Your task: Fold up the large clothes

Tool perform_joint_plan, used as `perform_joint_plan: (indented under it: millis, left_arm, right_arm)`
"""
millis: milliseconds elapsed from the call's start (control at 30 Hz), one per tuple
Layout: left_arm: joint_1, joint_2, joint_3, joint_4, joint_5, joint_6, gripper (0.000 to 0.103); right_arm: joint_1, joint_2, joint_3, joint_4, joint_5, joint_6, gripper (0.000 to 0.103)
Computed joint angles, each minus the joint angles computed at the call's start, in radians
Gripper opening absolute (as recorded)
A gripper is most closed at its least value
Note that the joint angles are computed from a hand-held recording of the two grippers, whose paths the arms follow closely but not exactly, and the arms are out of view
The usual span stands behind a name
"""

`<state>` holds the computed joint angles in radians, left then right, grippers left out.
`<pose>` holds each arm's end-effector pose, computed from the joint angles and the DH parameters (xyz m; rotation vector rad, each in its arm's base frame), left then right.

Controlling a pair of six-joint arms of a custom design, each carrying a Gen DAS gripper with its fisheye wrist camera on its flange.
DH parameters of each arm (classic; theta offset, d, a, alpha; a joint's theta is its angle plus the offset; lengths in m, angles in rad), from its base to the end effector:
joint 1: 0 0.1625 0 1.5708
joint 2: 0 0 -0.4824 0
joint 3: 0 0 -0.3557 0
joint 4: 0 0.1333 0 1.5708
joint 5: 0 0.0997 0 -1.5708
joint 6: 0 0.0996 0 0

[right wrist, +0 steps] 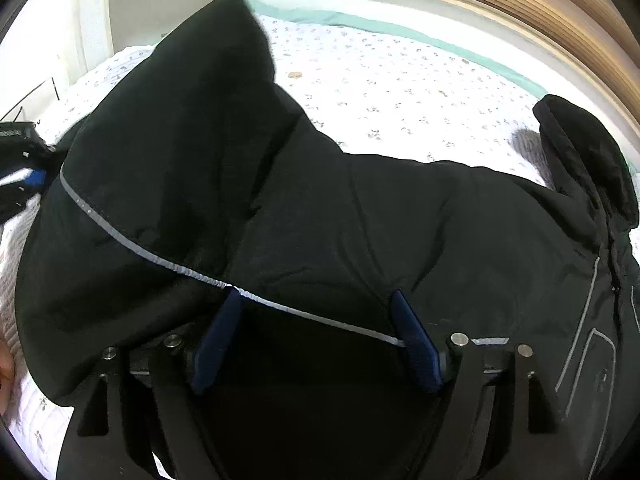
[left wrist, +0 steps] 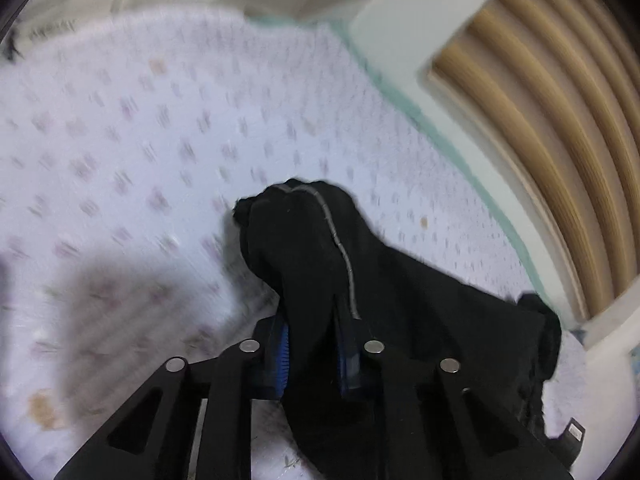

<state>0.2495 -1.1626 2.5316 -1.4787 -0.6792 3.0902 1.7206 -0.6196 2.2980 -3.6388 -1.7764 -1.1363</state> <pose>-0.1529 -0.2565 0.1508 -1.0021 1.7052 -1.7044 0.1839 -0.4615 0.0367 1.6088 -2.2407 0.3446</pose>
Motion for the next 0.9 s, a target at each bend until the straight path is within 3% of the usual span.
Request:
perform_joint_plan:
  millis: [100,133,233,333,400,467,567,633,700,800,900]
  left_arm:
    - [-0.080,0.074,-0.149,0.306,-0.266,-0.148,0.017]
    - [-0.090,0.091,-0.179,0.361,-0.320,-0.175,0.017]
    - [-0.115,0.070,-0.184,0.365,-0.362,-0.156,0.017]
    - [-0.062,0.079,-0.183,0.309,-0.367,-0.085,0.017]
    - [-0.048,0.050,-0.142,0.226,-0.336,-0.020,0.017]
    - [-0.048,0.061,-0.140,0.220,-0.328,0.002,0.017]
    - [-0.096,0.089,-0.182,0.299,-0.297,0.010,0.017]
    - [-0.116,0.118,-0.239,0.379,-0.257,0.049,0.017]
    - [-0.125,0.142,-0.297,0.429,-0.183,0.113,0.017]
    - [-0.124,0.146,-0.343,0.398,0.007,0.251,0.017]
    - [-0.072,0.156,-0.341,0.149,0.212,0.541,0.017]
  right_arm:
    - [0.010,-0.022,0.012,-0.008,0.007,0.013,0.079]
    - [0.011,-0.038,0.019,-0.002,0.023,0.026,0.079]
    - [0.022,-0.075,0.030,0.014,0.070,0.076,0.079]
    - [0.049,-0.033,0.023,0.007,-0.007,0.046,0.072]
    - [0.061,0.045,0.009,-0.052,-0.105,-0.009,0.072]
    - [0.057,0.052,0.006,-0.057,-0.102,-0.019,0.073]
    - [0.052,0.004,-0.014,0.062,-0.092,0.023,0.073]
    - [0.044,-0.054,-0.038,0.204,-0.064,0.087,0.073]
    - [0.019,-0.161,-0.059,0.393,0.025,0.172,0.073]
    - [-0.009,-0.289,-0.072,0.512,0.122,0.225,0.073]
    - [-0.038,-0.413,-0.102,0.639,0.187,0.274,0.073]
